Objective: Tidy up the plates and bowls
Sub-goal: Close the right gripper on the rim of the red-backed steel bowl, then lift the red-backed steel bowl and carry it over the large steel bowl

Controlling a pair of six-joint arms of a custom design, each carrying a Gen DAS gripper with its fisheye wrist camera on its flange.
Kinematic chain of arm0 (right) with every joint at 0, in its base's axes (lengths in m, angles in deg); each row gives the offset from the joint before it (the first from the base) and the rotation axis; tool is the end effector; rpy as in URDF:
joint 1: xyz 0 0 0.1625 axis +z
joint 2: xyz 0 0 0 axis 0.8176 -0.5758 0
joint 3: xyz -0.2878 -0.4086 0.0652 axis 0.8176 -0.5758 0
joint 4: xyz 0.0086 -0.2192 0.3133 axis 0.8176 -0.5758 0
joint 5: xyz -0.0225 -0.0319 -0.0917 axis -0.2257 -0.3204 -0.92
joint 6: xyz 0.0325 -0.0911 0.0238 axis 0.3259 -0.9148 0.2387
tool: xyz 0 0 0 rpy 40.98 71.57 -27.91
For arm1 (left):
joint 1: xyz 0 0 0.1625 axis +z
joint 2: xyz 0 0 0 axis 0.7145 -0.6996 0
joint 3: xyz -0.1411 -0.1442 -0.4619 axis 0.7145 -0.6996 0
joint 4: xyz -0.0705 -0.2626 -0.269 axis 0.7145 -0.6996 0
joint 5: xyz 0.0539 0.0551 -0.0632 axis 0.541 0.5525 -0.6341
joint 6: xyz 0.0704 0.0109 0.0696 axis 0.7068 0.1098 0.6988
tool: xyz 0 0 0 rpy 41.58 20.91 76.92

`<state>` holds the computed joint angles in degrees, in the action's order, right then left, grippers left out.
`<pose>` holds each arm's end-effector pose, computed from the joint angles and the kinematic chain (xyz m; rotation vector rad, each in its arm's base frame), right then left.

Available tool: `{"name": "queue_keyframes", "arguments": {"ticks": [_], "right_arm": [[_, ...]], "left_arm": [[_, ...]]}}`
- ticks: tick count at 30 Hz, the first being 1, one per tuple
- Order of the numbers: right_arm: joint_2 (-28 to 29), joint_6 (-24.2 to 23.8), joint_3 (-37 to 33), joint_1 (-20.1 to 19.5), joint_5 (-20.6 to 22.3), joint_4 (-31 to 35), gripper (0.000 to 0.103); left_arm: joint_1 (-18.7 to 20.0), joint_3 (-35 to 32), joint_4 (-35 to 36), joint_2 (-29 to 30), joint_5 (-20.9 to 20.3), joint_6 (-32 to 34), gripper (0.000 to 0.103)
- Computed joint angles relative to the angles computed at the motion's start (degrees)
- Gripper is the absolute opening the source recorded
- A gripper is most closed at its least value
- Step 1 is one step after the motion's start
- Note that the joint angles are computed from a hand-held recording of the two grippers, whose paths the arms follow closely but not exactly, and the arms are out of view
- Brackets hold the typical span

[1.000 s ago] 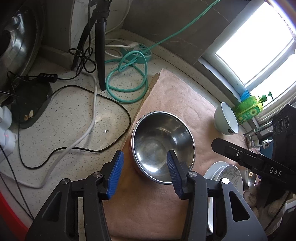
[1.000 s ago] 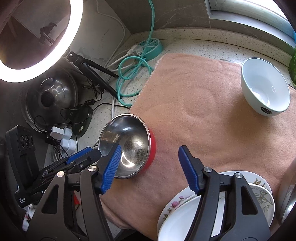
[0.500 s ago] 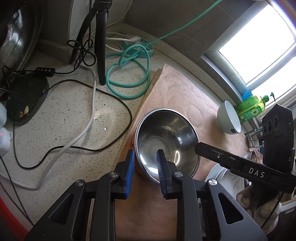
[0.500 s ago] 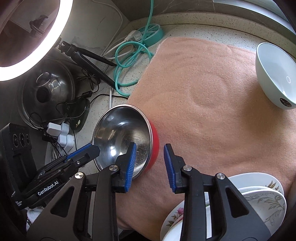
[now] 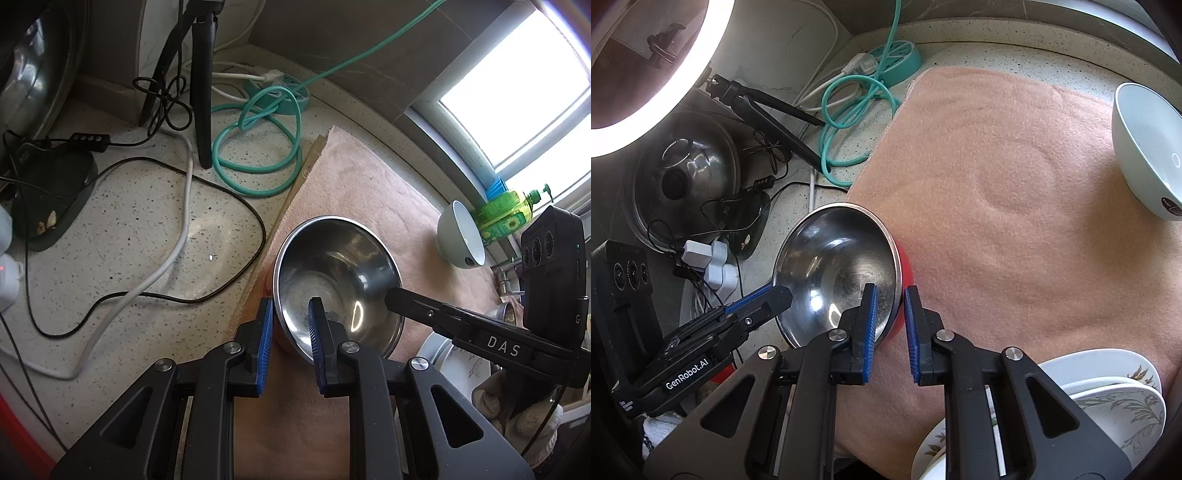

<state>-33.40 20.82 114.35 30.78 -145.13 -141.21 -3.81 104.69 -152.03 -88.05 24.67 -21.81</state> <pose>0.0412 -0.8116 0.2634 0.8622 -2.7482 -0.3184 -0.3910 -0.6308 -0.0500 -0.6183 2.4212 -0.9949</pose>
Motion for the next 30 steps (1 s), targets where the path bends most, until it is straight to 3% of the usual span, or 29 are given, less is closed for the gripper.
{"name": "queue_keyframes", "arguments": {"ticks": [30], "right_arm": [[-3.82, -2.57, -0.69, -0.74, 3.16, -1.06, 0.013]], "left_arm": [[-2.1, -6.9, 5.43, 2.02, 2.8, 3.5, 0.017]]}}
